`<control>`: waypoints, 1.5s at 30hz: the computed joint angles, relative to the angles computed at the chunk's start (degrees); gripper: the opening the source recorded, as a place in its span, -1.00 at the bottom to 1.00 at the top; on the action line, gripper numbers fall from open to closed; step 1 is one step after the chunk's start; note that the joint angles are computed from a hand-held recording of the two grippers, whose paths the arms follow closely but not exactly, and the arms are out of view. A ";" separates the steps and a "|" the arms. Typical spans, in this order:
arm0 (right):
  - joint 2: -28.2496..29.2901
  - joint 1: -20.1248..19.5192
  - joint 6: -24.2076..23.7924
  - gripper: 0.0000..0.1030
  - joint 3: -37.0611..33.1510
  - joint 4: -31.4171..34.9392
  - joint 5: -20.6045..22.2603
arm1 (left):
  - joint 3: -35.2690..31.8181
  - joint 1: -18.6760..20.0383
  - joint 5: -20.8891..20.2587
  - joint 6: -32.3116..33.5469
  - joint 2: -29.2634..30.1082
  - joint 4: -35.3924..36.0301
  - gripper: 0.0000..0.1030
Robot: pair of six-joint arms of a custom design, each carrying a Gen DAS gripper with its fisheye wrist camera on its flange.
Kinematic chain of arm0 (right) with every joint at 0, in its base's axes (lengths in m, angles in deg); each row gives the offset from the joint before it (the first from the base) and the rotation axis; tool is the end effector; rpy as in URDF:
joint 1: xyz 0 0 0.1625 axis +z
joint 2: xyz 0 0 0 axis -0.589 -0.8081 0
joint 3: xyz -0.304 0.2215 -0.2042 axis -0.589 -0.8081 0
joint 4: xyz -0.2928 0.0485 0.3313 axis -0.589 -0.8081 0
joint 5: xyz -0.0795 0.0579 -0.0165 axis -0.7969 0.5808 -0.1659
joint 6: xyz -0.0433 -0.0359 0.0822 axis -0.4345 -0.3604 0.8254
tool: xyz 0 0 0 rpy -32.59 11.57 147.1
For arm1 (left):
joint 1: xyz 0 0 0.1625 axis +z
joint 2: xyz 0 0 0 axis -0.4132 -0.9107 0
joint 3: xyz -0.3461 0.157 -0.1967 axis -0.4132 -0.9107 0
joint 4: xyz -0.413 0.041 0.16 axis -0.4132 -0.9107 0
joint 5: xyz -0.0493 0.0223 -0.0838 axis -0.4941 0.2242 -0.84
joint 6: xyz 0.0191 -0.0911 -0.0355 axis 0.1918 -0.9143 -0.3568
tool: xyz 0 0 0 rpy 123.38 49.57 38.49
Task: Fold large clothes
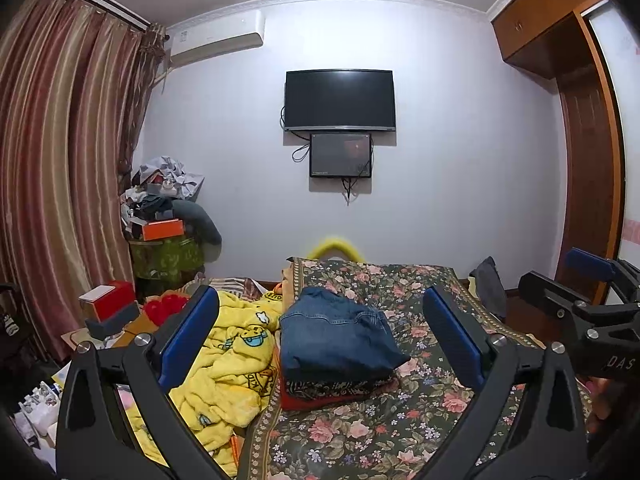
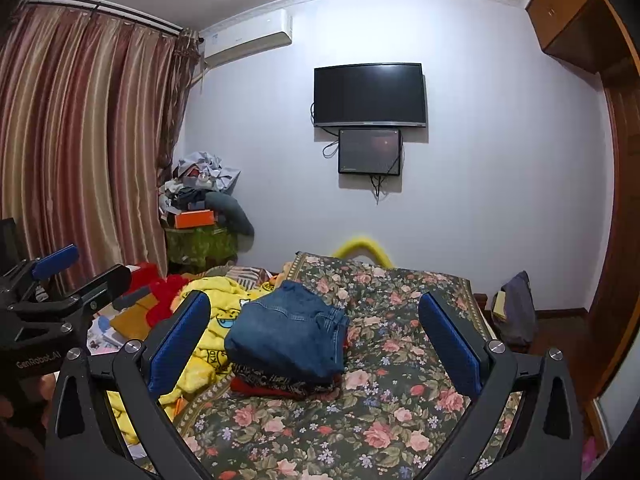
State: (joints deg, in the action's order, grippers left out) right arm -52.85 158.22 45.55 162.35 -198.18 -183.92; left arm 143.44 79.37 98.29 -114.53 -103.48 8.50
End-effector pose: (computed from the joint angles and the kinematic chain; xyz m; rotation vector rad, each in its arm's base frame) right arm 0.4399 -0.5627 0.0614 0.7231 -1.8900 1.5577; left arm -0.1684 -0.5665 0.3296 0.8514 1.9735 -1.5820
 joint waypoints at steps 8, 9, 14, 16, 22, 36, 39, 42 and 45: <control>-0.40 0.00 0.67 1.00 0.54 0.11 -0.54 | -0.21 0.18 0.55 -0.14 0.32 0.88 0.99; -0.42 -0.01 0.58 1.00 0.50 0.16 -0.66 | -0.25 0.27 0.80 -0.21 0.32 1.13 0.99; -0.47 -0.11 0.95 1.00 0.59 0.62 -1.12 | -0.38 0.49 1.57 -0.67 0.46 1.98 0.99; -0.44 -0.15 1.11 1.00 0.64 0.67 -1.27 | -0.70 0.58 1.54 -0.81 0.63 2.31 0.99; -0.85 -0.39 2.36 1.00 1.13 1.17 -1.11 | -1.17 0.77 1.44 -1.08 0.93 2.94 0.99; -1.11 -0.55 3.03 1.00 1.51 0.97 -0.81 | -2.51 1.22 2.12 -3.52 1.72 5.41 0.99; -1.16 -0.52 3.14 1.00 1.51 0.89 -0.71 | -2.82 1.44 2.73 -4.36 1.66 6.18 0.99; -1.22 -0.52 3.12 1.00 1.56 0.70 -0.53 | -2.88 1.52 2.93 -4.74 1.60 6.49 0.99; -1.14 -0.48 2.95 1.00 1.52 0.40 -0.32 | -2.97 1.63 2.97 -4.89 1.56 6.80 0.99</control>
